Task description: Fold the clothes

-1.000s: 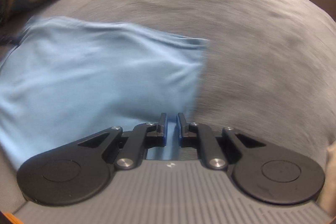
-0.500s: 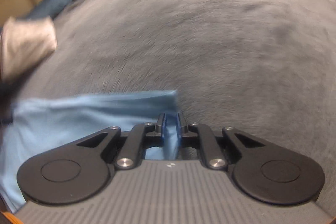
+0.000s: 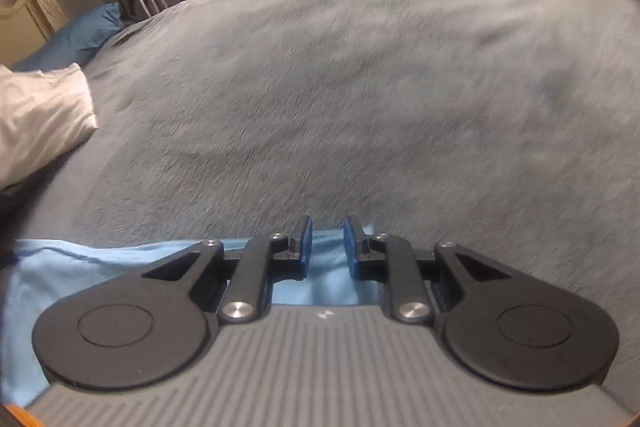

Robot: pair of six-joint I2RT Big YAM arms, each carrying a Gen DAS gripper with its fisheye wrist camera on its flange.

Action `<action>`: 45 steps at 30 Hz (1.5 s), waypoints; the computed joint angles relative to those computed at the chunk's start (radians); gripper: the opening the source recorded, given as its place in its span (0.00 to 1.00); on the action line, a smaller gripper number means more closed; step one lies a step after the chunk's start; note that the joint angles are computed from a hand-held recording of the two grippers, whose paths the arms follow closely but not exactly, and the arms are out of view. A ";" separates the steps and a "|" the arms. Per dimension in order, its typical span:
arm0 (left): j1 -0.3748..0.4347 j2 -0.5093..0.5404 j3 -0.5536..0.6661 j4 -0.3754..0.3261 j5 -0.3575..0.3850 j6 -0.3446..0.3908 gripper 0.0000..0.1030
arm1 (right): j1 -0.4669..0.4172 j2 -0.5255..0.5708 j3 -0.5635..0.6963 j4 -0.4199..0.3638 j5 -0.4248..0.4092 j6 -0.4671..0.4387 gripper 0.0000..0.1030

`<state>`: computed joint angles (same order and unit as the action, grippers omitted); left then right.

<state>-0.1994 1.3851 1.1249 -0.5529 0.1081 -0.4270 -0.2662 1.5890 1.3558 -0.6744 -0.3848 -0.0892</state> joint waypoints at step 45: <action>-0.095 -0.368 -0.217 -0.374 -0.068 0.202 0.53 | 0.473 -0.341 -0.330 -0.481 -0.349 -0.716 0.18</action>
